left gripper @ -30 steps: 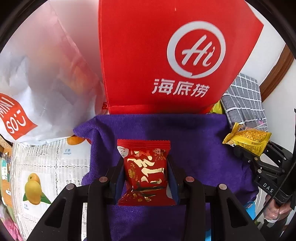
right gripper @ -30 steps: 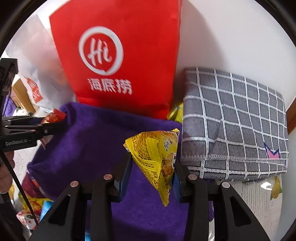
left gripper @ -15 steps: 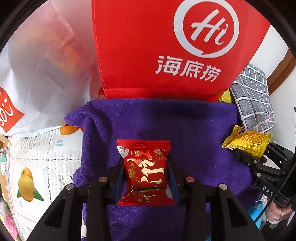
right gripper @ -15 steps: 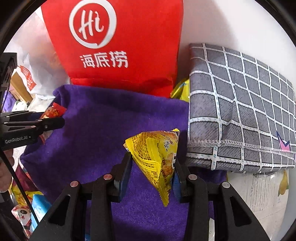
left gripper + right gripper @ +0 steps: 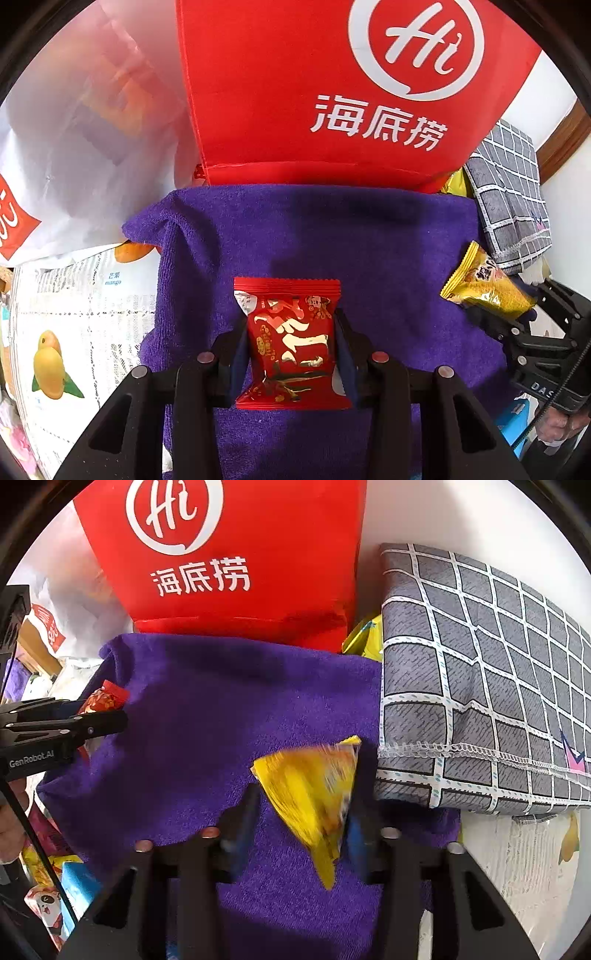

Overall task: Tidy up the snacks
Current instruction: 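Open both tools to drop the packets onto the purple towel, then grasp the pink wafer packet with the left tool while the right tool grasps the white pastry packet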

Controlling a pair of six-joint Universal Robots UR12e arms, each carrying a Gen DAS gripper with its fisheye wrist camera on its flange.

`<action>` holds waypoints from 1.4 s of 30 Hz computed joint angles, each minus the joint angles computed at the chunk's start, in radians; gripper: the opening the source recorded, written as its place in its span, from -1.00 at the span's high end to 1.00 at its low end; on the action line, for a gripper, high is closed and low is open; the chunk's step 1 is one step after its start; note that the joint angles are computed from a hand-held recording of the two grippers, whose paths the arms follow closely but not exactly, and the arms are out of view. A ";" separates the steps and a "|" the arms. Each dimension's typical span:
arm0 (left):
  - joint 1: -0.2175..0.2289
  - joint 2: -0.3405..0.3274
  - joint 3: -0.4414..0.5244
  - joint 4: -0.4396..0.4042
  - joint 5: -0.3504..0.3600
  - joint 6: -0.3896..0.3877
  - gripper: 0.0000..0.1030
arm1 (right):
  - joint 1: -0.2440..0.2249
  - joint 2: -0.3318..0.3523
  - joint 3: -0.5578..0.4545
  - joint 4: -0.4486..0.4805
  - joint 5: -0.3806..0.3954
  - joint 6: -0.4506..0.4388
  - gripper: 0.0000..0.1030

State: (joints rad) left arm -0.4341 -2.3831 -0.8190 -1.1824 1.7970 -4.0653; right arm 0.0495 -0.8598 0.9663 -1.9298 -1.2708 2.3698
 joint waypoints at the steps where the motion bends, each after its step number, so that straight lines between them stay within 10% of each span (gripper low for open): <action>1: 0.000 -0.004 0.009 -0.012 -0.004 0.004 0.23 | -0.003 -0.004 0.005 -0.009 0.011 -0.004 -0.17; 9: -0.006 0.027 -0.026 0.045 0.019 0.018 -0.43 | -0.027 -0.037 0.017 -0.019 0.109 0.006 -0.29; 21: -0.046 0.066 -0.037 0.162 0.121 0.101 -0.43 | -0.082 -0.187 0.213 -0.272 0.222 0.123 -0.31; 29: -0.080 0.087 -0.039 0.269 0.146 0.182 -0.43 | -0.114 -0.303 0.400 -0.495 0.107 0.196 -0.30; 42: -0.143 0.187 -0.164 0.226 0.213 0.138 -0.43 | -0.197 -0.429 0.574 -0.288 0.238 0.159 -0.27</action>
